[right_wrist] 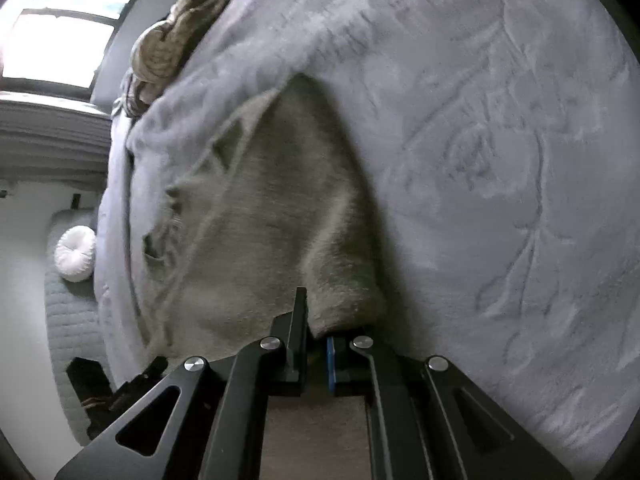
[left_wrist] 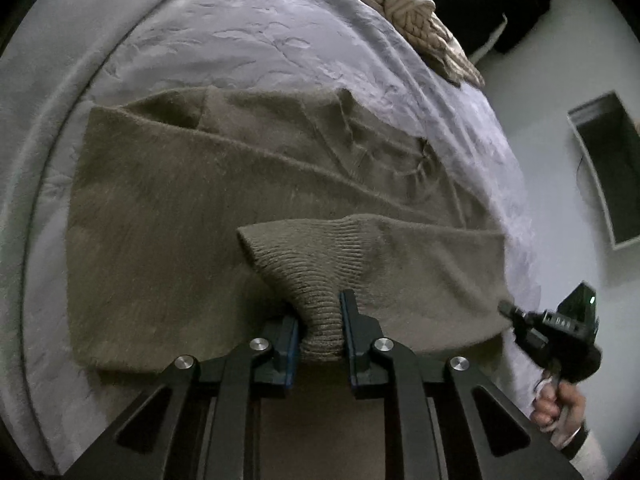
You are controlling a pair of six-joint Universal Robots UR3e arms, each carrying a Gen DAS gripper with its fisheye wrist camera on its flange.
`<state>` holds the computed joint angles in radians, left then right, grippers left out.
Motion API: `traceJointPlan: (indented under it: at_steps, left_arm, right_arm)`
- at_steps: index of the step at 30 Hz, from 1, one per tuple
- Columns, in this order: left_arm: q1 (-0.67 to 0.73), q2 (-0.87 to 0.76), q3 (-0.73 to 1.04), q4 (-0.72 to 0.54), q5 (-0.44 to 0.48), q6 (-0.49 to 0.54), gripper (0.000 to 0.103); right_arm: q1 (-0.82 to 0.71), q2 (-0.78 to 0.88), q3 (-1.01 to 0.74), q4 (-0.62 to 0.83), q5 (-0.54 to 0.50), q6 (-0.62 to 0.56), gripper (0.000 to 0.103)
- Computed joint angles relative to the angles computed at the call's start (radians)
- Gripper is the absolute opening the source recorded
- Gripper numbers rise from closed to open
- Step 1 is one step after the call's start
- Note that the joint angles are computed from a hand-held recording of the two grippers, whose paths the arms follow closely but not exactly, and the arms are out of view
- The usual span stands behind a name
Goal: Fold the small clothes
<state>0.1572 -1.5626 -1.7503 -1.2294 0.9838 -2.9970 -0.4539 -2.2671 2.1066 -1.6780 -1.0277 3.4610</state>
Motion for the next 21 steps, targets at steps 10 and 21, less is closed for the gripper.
traceJointPlan:
  at_steps: [10,21]
  left_arm:
    - [0.050,0.046,0.012,0.015,0.235,0.038,0.020]
    - [-0.001,0.049,0.072,0.004,0.242,0.068,0.020]
  right_arm:
    - [0.091,0.000,-0.097,0.073,-0.088,0.010,0.012]
    - [-0.019,0.083,-0.147,-0.051,-0.105,-0.014,0.054]
